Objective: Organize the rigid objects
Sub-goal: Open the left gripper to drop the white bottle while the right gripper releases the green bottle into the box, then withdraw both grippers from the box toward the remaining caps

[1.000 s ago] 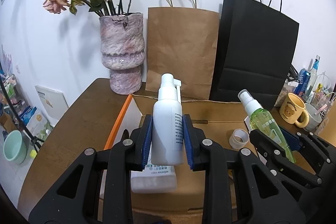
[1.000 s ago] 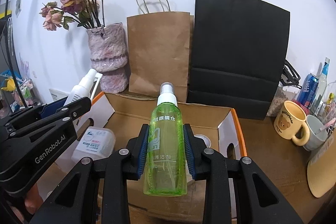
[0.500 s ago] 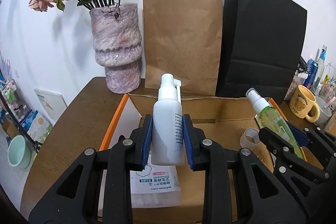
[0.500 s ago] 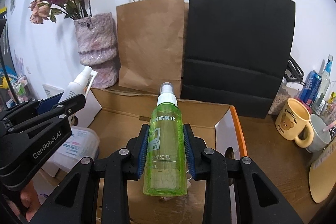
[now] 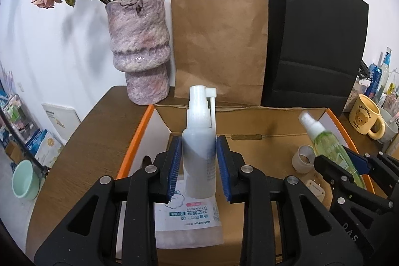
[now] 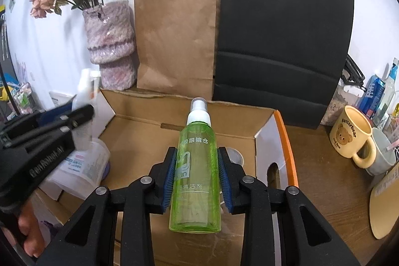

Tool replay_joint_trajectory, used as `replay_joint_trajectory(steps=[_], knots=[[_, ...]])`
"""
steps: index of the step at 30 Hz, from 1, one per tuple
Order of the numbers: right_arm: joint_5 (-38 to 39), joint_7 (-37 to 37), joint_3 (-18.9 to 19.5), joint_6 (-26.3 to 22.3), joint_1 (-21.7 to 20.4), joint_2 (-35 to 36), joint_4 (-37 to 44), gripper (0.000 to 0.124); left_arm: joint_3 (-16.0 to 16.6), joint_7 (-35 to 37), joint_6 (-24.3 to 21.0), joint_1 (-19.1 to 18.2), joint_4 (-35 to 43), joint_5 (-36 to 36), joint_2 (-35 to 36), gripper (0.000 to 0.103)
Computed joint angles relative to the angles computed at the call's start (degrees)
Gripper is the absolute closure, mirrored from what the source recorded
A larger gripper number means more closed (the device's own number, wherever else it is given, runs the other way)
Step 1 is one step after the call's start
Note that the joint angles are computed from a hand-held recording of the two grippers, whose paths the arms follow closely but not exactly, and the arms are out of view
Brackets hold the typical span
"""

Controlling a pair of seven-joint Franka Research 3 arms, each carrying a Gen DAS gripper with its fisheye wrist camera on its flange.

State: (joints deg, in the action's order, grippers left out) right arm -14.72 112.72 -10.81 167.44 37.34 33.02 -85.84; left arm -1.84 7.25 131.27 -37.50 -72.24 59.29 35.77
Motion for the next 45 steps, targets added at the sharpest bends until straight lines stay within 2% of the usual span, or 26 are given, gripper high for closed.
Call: replay_joint_trajectory(steps=[1,2,3,4,5,7,15,36,45], knots=[[-0.31,0.5,-0.64,-0.22,0.43,0.06,0.04,0.083,0.32,-0.77,0.03,-0.18,-0.51,0.55,-0.4,0.055],[-0.75,1.14,-1.36,-0.57,0.88,0.1,0.13,0.069,0.53,-1.55,-0.26,-0.44,-1.06,1.12,-0.81,0.045],[-0.93,1.33,-1.42,-0.8,0.83,0.05,0.17,0.04,0.84,-2.7,-0.63,-0.73,-1.65,2.02,-1.3,0.029],[-0.97,1.32,-1.19,-0.55,0.54,-0.1,-0.05,0.029,1.04,-3.89,-0.62,-0.88,-2.4,3.07,-1.86,0.023],[-1.1,1.45,-1.2,-0.33,0.47,-0.15,-0.12,0.023,0.87,-4.28,-0.72,-0.73,-2.66,3.51,-2.11,0.02],[-1.84,2.54,-2.15,-0.7,1.04,-0.15,-0.09,0.021,0.61,-5.49,-1.37,-0.53,-3.17,4.09,-2.61,0.0],[-2.45,2.44,-1.07,-0.74,0.16,-0.22,0.09,0.021,-0.57,-7.83,-1.53,0.54,-4.5,5.46,-3.46,0.0],[-3.3,2.29,-1.68,2.83,0.85,-3.69,-4.43,0.021,-1.53,-9.98,-0.97,0.36,-7.67,8.64,-5.99,0.0],[-5.74,4.39,-4.64,5.22,3.37,-6.96,-9.35,0.021,-2.83,-11.91,-1.97,0.31,-10.78,11.06,-8.42,0.0]])
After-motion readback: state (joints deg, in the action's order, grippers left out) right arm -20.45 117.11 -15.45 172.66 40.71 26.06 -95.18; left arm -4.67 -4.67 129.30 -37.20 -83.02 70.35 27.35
